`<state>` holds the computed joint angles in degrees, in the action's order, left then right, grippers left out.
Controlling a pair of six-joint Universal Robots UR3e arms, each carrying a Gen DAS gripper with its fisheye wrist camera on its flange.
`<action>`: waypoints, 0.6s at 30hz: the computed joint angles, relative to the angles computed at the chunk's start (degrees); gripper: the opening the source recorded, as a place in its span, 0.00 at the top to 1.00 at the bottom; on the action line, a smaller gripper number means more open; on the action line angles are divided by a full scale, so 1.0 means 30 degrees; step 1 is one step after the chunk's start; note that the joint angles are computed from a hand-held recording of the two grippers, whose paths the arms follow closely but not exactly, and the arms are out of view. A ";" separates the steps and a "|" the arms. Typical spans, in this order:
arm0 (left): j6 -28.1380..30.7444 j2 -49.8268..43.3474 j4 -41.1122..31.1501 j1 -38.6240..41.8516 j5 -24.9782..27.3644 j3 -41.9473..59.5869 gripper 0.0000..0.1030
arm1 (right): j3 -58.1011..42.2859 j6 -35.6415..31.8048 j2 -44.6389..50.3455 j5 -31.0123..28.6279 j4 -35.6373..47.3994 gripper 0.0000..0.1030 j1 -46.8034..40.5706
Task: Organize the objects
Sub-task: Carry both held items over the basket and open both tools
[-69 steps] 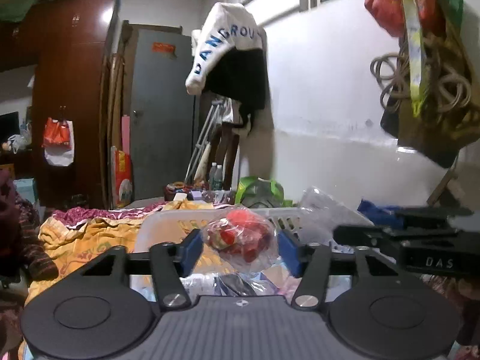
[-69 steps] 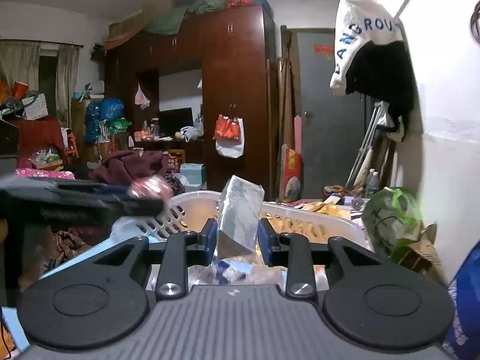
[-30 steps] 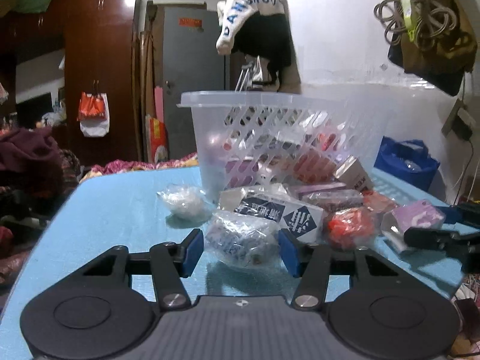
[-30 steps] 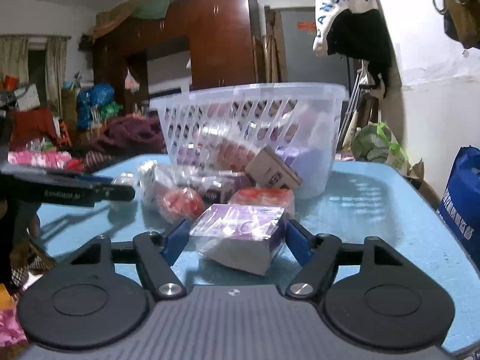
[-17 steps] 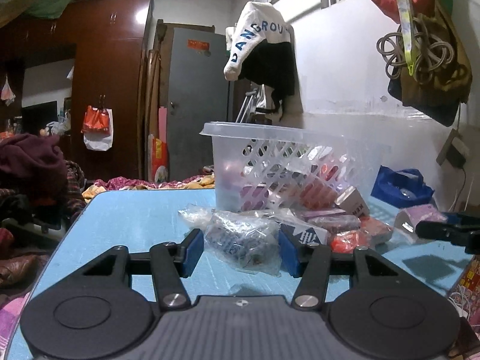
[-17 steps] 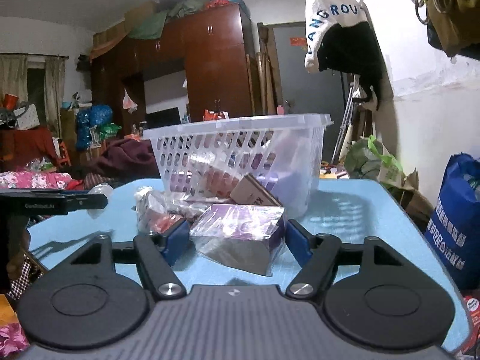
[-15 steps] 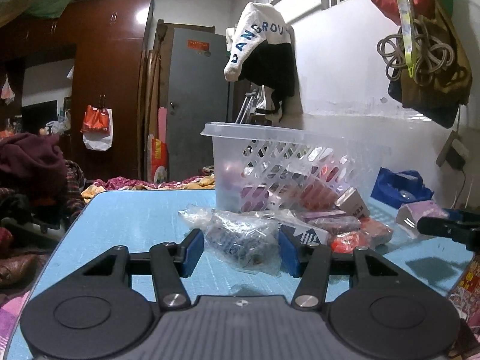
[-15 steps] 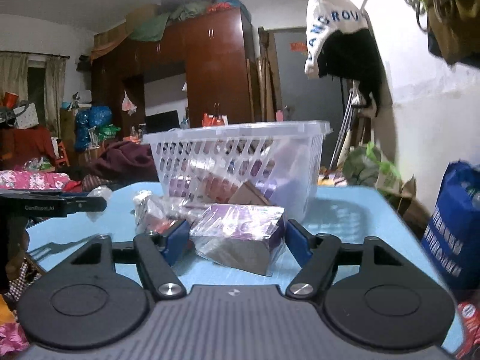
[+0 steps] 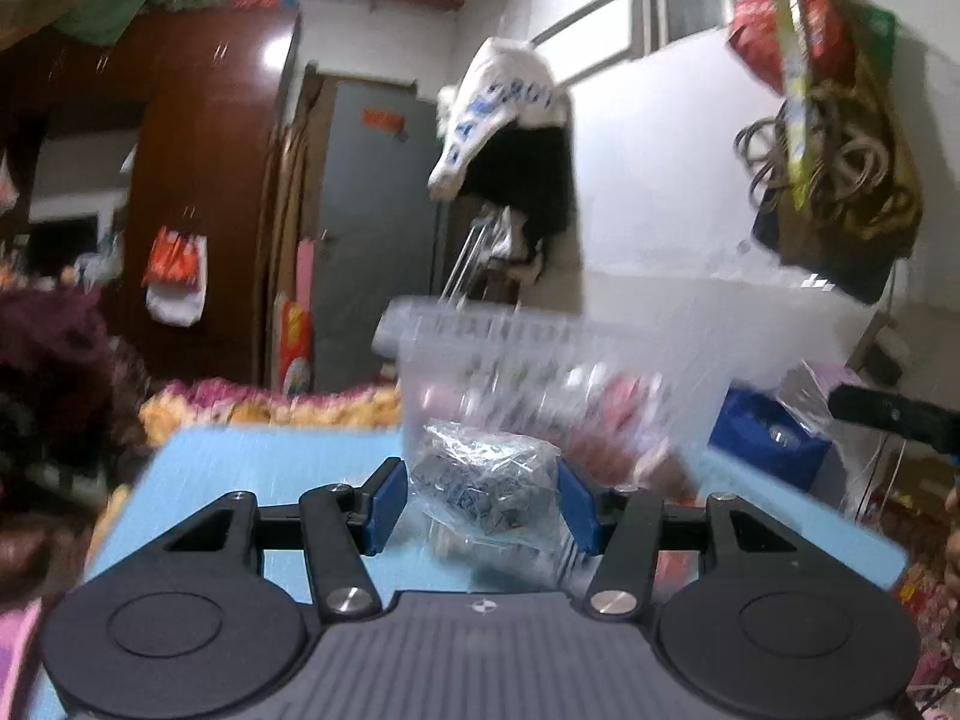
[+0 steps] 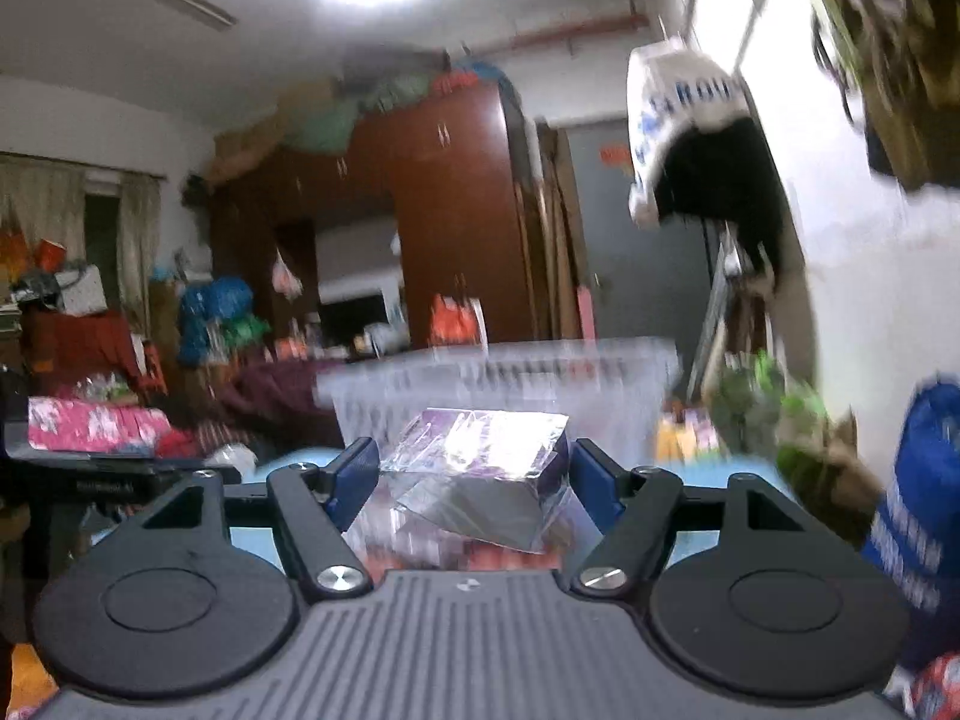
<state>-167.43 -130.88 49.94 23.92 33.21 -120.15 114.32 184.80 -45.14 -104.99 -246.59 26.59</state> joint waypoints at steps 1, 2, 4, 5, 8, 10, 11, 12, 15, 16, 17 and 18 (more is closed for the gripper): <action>-0.0615 0.0534 -0.0629 -0.0445 0.0126 0.0967 0.43 | -0.0460 -0.0645 -0.0692 0.0240 0.0768 0.29 -0.0139; -0.1234 0.0896 -0.1415 -0.0940 0.0267 0.2146 0.43 | -0.0986 -0.1117 -0.1237 0.0463 0.1606 0.29 -0.0297; -0.1873 0.1360 -0.4077 -0.2395 0.1164 0.5395 0.43 | -0.3293 -0.2000 -0.2323 0.1185 0.4933 0.29 -0.0923; -0.1904 0.1328 -0.5533 -0.3195 0.2040 0.7043 0.43 | -0.4957 -0.2596 -0.2388 0.1193 0.6919 0.29 -0.1141; -0.1512 0.0298 -0.9864 -0.5612 0.5687 1.1943 0.43 | -0.9196 -0.2735 -0.1741 0.1193 1.2210 0.29 -0.1911; -0.1124 -0.0664 -1.2434 -0.6366 0.6328 1.4466 0.43 | -1.0885 -0.2385 -0.1269 0.1937 1.4580 0.29 -0.2477; -0.1097 -0.1080 -1.3309 -0.6563 0.6407 1.5353 0.43 | -1.1704 -0.2582 -0.0847 0.1599 1.5265 0.29 -0.2410; -0.1036 -0.1437 -1.3836 -0.6729 0.6609 1.6002 0.43 | -1.2330 -0.2652 -0.0508 0.1504 1.5773 0.29 -0.2411; -0.1010 -0.2670 -1.5287 -0.7145 0.7205 1.8239 0.31 | -1.2734 -0.1982 -0.0323 0.2432 1.6381 0.24 -0.2906; -0.0946 -0.2782 -1.6034 -0.7332 0.7757 1.8684 0.11 | -1.3097 -0.1964 -0.0222 0.2092 1.6956 0.12 -0.2885; -0.1089 -0.2649 -1.5731 -0.7415 0.8279 1.8328 0.08 | -1.3369 -0.1950 -0.0115 0.1270 1.7162 0.08 -0.2714; -0.1191 -0.2356 -1.4532 -0.7245 0.8256 1.7320 0.08 | -1.3020 -0.2052 -0.0103 0.0318 1.6439 0.04 -0.2405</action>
<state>-171.01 -137.95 6.34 2.18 57.97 -68.19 75.26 178.64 -45.45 -104.04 -197.27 19.38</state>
